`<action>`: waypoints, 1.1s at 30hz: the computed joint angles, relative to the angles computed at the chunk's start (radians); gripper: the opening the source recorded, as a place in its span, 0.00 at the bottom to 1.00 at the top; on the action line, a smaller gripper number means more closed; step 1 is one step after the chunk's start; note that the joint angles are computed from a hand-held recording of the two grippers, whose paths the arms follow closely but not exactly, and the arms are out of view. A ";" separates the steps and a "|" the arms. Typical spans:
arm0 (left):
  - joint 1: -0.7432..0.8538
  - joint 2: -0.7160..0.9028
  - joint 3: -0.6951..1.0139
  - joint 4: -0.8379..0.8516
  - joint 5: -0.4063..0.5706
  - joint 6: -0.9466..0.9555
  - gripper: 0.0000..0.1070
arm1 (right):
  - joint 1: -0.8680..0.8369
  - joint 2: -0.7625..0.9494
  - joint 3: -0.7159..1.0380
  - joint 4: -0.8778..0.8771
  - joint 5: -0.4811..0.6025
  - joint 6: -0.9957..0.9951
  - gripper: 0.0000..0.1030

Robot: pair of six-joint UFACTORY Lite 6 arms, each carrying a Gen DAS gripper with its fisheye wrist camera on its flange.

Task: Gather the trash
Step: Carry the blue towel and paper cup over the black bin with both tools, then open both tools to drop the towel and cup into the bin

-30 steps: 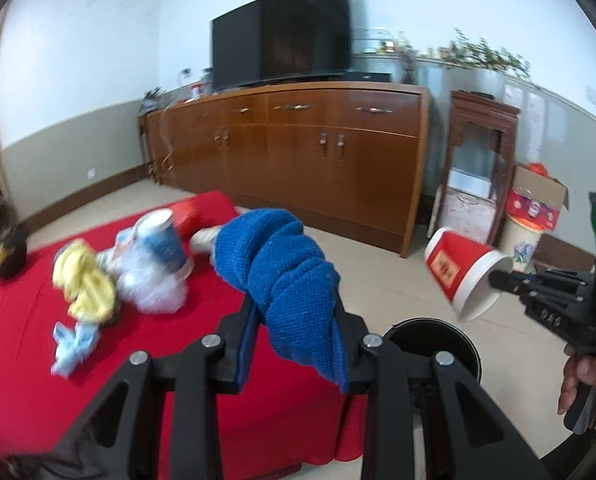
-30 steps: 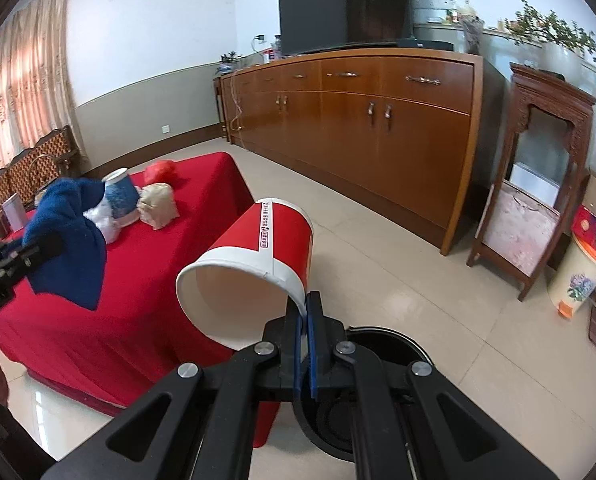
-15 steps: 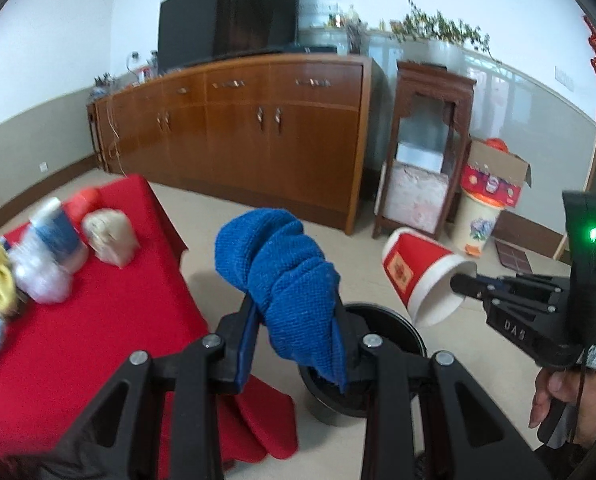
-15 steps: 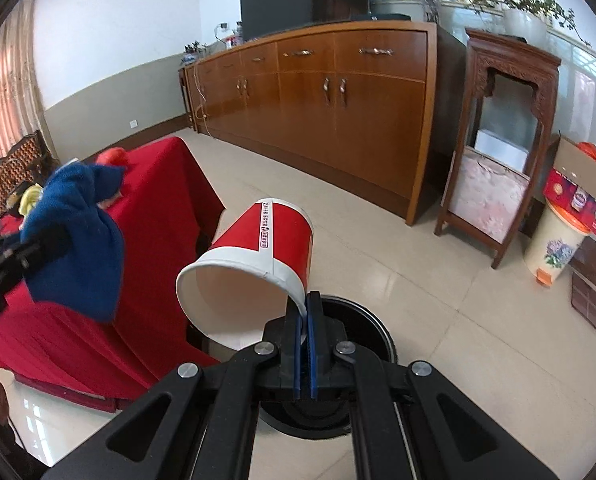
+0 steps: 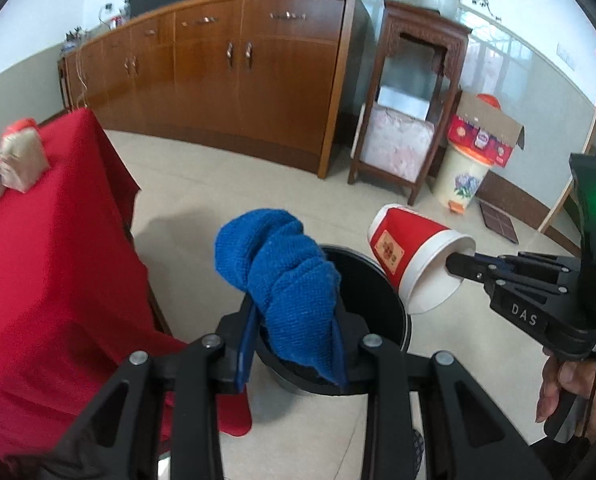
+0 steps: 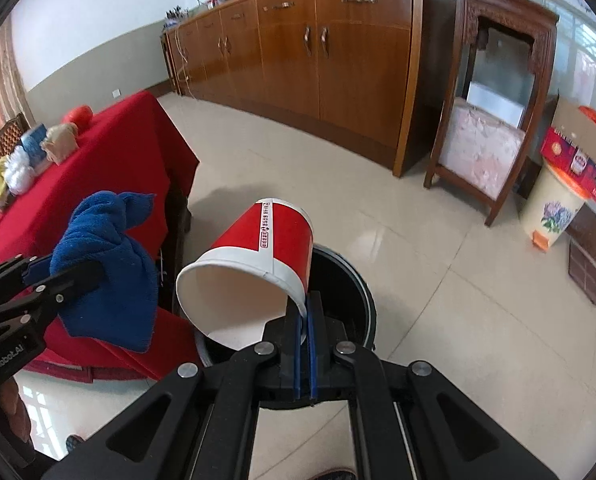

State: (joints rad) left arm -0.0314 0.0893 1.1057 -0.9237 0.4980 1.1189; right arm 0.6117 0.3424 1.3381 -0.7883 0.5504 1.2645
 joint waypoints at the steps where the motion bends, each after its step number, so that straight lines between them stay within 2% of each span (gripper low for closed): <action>1: -0.003 0.010 0.002 0.004 0.000 -0.002 0.31 | -0.009 0.004 -0.010 0.008 -0.013 -0.012 0.03; 8: -0.074 0.135 0.041 0.051 -0.036 -0.061 0.31 | -0.078 0.079 -0.021 0.130 -0.099 -0.184 0.03; 13: -0.133 0.249 0.098 0.135 -0.053 -0.155 0.32 | -0.147 0.164 0.003 0.307 -0.151 -0.390 0.03; 15: -0.147 0.303 0.136 0.166 -0.036 -0.195 0.39 | -0.175 0.208 0.028 0.439 -0.164 -0.534 0.03; 16: -0.153 0.318 0.147 0.168 -0.048 -0.207 0.46 | -0.185 0.238 0.054 0.478 -0.151 -0.589 0.03; 17: -0.154 0.321 0.145 0.194 -0.068 -0.235 0.62 | -0.198 0.281 0.093 0.501 -0.119 -0.620 0.04; 18: -0.161 0.324 0.143 0.234 -0.090 -0.282 0.68 | -0.208 0.310 0.115 0.504 -0.097 -0.618 0.13; 19: -0.163 0.320 0.134 0.248 -0.108 -0.299 0.70 | -0.227 0.323 0.118 0.519 -0.093 -0.622 0.30; 21: -0.164 0.303 0.121 0.301 -0.131 -0.359 0.70 | -0.257 0.316 0.104 0.519 -0.094 -0.599 0.44; 22: -0.162 0.299 0.117 0.316 -0.140 -0.372 0.74 | -0.268 0.301 0.089 0.489 -0.093 -0.561 0.48; 23: -0.165 0.295 0.110 0.347 -0.160 -0.401 0.84 | -0.271 0.294 0.085 0.473 -0.090 -0.538 0.54; 25: -0.176 0.265 0.083 0.437 -0.206 -0.495 0.96 | -0.268 0.264 0.063 0.414 -0.087 -0.460 0.92; 27: -0.173 0.240 0.060 0.441 -0.226 -0.495 0.96 | -0.268 0.239 0.053 0.362 -0.078 -0.387 0.99; 33: -0.152 0.150 0.039 0.409 -0.186 -0.447 0.96 | -0.272 0.175 0.041 0.285 -0.060 -0.293 1.00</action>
State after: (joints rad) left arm -0.1839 0.2388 1.1445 -0.5146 0.3115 0.6722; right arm 0.3394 0.5171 1.3787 -0.5034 0.4900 0.9716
